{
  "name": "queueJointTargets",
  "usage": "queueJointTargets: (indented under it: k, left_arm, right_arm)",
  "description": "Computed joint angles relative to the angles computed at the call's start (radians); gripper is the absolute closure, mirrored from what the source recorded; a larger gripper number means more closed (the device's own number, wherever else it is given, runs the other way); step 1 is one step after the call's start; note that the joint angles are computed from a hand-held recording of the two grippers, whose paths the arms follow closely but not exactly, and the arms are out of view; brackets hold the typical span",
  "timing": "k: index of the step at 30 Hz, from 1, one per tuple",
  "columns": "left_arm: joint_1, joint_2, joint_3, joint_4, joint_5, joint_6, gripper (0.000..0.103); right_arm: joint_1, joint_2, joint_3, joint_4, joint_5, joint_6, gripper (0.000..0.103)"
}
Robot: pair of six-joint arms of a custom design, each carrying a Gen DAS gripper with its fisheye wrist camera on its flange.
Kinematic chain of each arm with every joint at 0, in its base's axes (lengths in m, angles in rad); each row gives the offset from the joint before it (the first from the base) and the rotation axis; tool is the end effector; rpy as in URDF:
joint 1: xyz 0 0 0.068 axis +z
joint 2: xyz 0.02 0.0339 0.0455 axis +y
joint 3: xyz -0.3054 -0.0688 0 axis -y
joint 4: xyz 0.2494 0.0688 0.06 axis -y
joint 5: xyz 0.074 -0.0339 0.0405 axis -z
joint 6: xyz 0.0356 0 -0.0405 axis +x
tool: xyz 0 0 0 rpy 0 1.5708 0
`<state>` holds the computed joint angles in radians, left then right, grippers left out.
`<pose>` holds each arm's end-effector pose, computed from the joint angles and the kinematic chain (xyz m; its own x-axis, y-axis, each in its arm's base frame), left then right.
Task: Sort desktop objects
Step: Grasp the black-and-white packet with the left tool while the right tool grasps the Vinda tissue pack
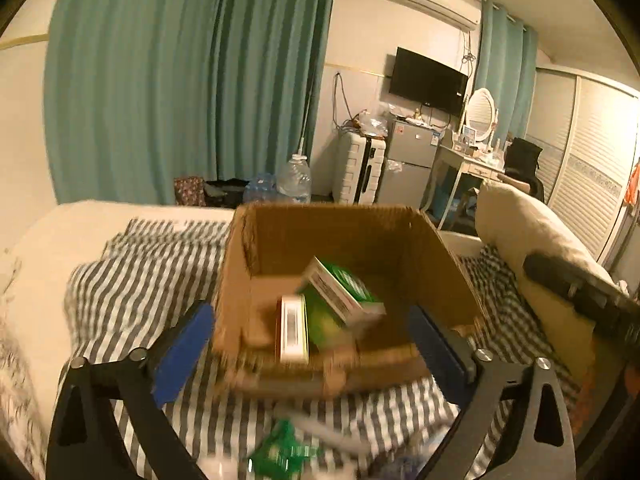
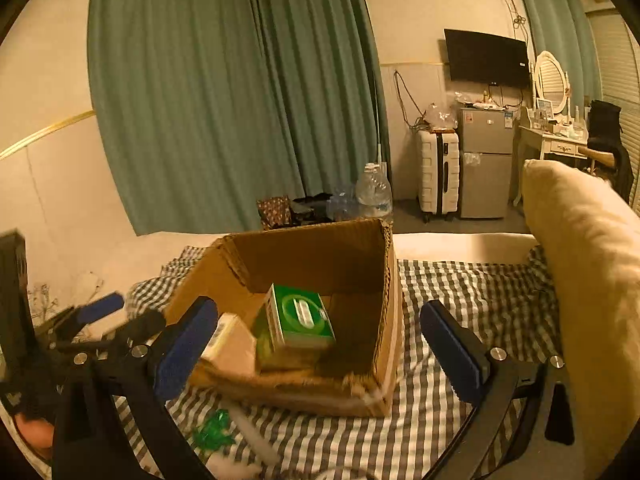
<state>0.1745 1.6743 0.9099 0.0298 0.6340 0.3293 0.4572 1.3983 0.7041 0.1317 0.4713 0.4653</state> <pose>0.3477 0.0399 0.2191 -0.5299 0.1711 -0.8306 0.4908 0.8607 -0.1357 0.2647 0.1122 0.2445 -0.4495 0.2244 -0.8646 0.1712 0.9716 0.1632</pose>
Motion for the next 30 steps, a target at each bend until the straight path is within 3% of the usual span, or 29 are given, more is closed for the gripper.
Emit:
queueJointTargets:
  k: [8, 16, 24, 30]
  left_arm:
    - [0.196, -0.069, -0.187, -0.177, 0.076, 0.219, 0.002]
    - [0.262, -0.05, -0.37, -0.14, 0.066, 0.347, 0.002]
    - [0.189, -0.016, -0.515, 0.121, -0.031, 0.366, 0.002]
    - [0.159, 0.089, -0.512, 0.25, -0.111, 0.326, 0.002]
  right_arm:
    - [0.254, -0.123, -0.081, -0.224, 0.176, 0.151, 0.001]
    - [0.398, -0.112, -0.201, -0.304, 0.195, 0.383, 0.001]
    - [0.409, 0.012, -0.259, -0.254, 0.162, 0.446, 0.001]
    - [0.349, 0.186, -0.231, -0.19, 0.099, 0.401, 0.001]
